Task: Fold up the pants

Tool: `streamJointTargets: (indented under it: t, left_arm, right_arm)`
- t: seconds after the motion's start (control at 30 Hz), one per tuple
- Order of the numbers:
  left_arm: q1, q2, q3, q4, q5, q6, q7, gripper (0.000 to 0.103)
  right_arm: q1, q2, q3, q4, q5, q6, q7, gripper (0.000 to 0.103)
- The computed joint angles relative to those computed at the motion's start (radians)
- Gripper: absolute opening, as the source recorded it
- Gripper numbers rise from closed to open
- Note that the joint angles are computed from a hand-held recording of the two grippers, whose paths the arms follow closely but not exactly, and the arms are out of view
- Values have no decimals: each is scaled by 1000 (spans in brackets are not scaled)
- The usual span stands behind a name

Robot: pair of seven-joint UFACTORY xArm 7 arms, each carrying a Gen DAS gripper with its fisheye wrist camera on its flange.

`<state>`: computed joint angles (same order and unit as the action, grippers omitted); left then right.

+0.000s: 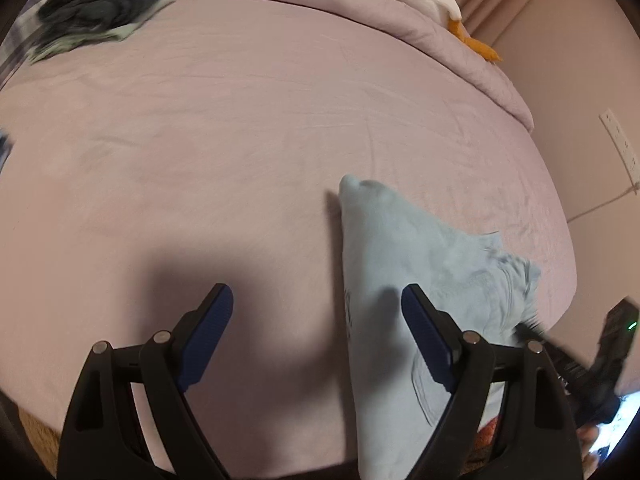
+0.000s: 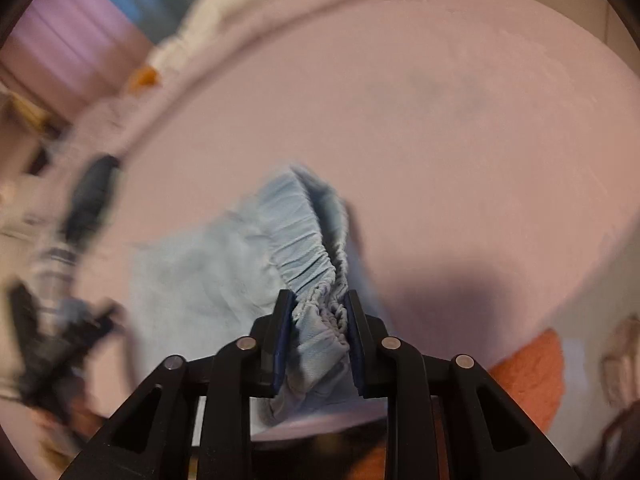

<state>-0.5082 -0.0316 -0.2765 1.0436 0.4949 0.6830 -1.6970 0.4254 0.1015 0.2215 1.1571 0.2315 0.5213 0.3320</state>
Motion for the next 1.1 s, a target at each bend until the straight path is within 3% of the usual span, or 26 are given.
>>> streamJointTargets:
  t: [0.07, 0.1, 0.13, 0.23, 0.33, 0.4, 0.6, 0.77, 0.97, 1.1]
  left_arm:
    - [6, 37, 9, 30, 7, -5, 45, 73]
    - [6, 56, 15, 47, -3, -4, 68, 65]
    - [5, 66, 21, 49, -11, -20, 80, 64]
    - [-2, 85, 36, 33, -4, -97, 67, 59]
    - [-12, 96, 40, 2, -56, -159, 89, 60]
    - [-30, 86, 44, -11, 5, -162, 23, 61]
    - [-41, 40, 29, -75, 51, -207, -83, 62]
    - [-49, 35, 0, -69, 68, -172, -125, 62]
    - [-76, 40, -17, -53, 89, -145, -169, 64]
    - [-107, 64, -28, -16, 153, -79, -219, 65]
  right_arm:
    - [-59, 3, 65, -37, -34, -60, 28, 27]
    - [-54, -3, 58, -43, -16, -62, 12, 28]
    - [-7, -5, 9, -40, -1, -55, -3, 28]
    - [0, -2, 2, -36, 6, -48, -12, 28]
    - [0, 0, 1, -40, 3, -59, -16, 29]
    - [-3, -1, 2, -43, 11, -60, -22, 30]
    - [-6, -6, 4, -58, 35, -84, -46, 32]
    - [-8, -18, 3, -78, 43, -101, -66, 33]
    - [11, -31, 0, -102, -47, -119, -19, 37]
    - [28, -43, -8, -128, -191, -157, 65, 38]
